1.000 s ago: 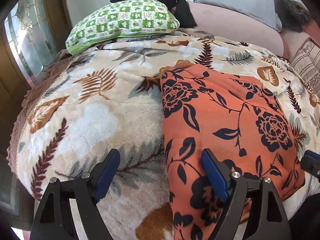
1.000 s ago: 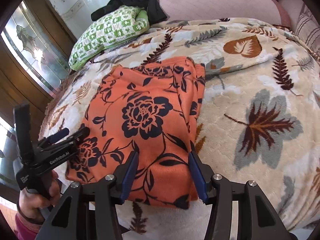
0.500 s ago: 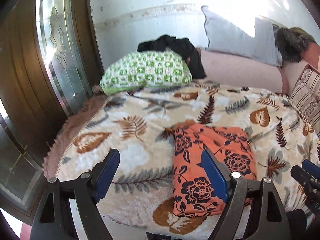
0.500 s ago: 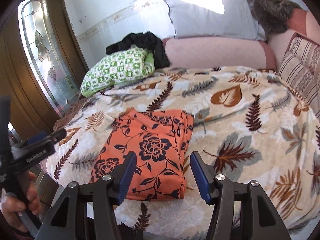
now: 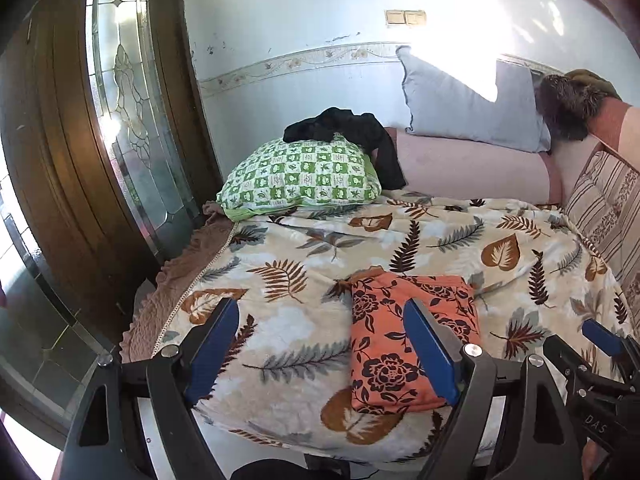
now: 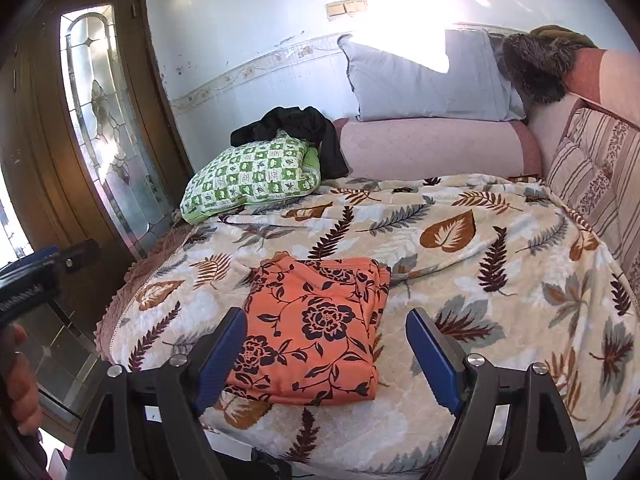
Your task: Fold small clothes
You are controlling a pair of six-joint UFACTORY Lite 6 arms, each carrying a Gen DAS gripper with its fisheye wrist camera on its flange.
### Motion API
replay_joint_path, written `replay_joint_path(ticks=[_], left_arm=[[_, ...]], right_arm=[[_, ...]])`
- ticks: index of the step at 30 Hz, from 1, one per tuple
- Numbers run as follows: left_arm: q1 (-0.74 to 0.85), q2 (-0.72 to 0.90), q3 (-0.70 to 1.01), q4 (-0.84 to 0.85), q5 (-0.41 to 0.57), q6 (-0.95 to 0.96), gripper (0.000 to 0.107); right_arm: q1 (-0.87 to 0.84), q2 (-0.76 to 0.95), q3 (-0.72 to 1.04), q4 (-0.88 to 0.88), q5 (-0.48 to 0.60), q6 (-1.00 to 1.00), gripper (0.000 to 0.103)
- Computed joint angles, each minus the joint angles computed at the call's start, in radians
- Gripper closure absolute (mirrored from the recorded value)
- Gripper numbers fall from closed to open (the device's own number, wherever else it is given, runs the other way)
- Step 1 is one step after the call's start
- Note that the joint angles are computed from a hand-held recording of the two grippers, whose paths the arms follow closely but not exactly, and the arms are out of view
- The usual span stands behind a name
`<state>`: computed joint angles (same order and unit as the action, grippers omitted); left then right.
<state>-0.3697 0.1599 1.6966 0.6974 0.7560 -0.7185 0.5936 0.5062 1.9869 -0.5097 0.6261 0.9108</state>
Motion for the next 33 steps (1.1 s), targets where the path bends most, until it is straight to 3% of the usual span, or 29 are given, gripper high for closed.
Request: replay_joint_path(ticks=[9, 33], left_arm=[[0.012, -0.095, -0.034, 0.065, 0.016, -0.049, 0.022], [0.02, -0.19, -0.089, 0.048, -0.025, -0.013, 0.022]], right_arm=[[0.09, 0.084, 0.195, -0.115, 0.128, 0.082, 0.019], [0.158, 0.163, 0.356, -0.173, 0.204, 0.063, 0.019]])
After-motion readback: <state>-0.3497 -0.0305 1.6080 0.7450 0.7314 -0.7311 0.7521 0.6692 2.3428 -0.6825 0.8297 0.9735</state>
